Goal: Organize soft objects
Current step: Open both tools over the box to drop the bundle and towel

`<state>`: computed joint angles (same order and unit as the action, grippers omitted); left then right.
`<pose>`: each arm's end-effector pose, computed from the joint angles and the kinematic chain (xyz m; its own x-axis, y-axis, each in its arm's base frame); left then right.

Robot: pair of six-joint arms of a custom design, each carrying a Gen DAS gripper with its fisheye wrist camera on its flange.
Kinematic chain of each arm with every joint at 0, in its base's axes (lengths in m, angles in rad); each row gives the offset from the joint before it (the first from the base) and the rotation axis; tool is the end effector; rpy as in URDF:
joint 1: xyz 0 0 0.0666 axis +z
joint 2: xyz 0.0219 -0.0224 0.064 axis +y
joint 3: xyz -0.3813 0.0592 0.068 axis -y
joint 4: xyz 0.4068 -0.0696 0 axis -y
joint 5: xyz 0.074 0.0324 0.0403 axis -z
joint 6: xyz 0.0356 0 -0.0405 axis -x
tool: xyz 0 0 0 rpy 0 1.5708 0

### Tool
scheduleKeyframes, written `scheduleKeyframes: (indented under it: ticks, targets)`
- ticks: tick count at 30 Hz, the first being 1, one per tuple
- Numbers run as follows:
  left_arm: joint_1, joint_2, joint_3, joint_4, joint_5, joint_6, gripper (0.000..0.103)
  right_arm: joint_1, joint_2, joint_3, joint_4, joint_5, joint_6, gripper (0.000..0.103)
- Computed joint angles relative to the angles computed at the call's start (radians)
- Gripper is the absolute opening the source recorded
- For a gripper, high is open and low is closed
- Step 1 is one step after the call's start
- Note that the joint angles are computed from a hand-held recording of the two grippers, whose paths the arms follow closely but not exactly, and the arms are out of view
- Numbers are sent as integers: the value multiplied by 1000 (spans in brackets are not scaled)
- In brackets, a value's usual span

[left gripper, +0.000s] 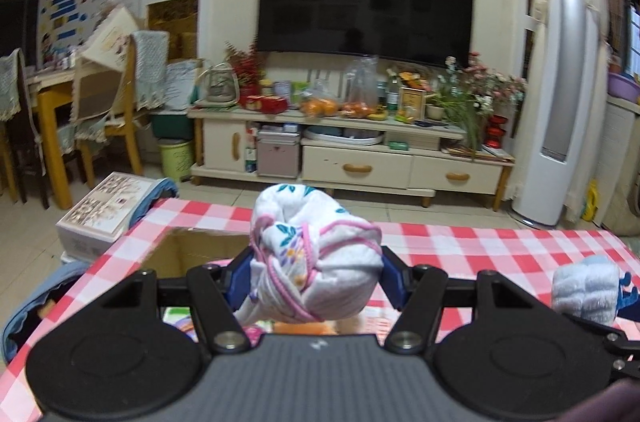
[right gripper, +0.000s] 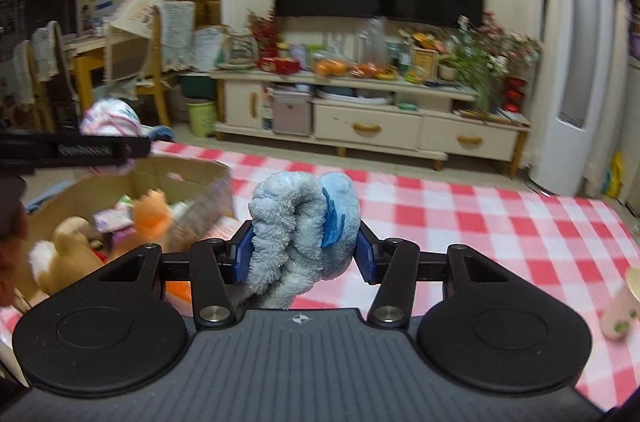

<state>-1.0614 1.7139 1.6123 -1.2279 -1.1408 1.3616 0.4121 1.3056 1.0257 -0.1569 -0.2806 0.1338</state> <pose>0.3055 -0.4815 0.3707 -0.3507 -0.2083 -0.9130 -0.4096 0.9109 -0.0505 0.4328 0.1995 0.3581 -0.3021 -0.2720 -0.9136 -0.6610 0.7504 -0.0048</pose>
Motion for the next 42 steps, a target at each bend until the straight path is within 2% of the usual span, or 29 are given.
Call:
scheduleKeyframes:
  ticks: [12, 20, 27, 31, 33, 37, 40, 42]
  targets:
    - [62, -96, -126, -53, 61, 167, 63, 116, 129, 170, -10, -55, -8, 63]
    - [101, -155, -220, 37, 147, 178, 63, 162, 243, 284, -25, -66, 27, 63]
    - [115, -159, -247, 66, 215, 155, 63, 162, 335, 388, -105, -123, -43, 64]
    - [122, -156, -254, 87, 265, 121, 63, 173, 367, 428, -153, -142, -52, 66]
    - [127, -151, -257, 98, 292, 103, 64, 180, 374, 435, -171, -137, -45, 76]
    - [131, -138, -252, 99, 332, 78, 68, 195, 382, 446, -189, -124, -42, 83]
    - [126, -131, -242, 84, 327, 69, 80, 194, 363, 425, -157, -110, -58, 97]
    - [120, -131, -233, 67, 313, 78, 89, 188, 343, 404, -122, -110, -71, 100]
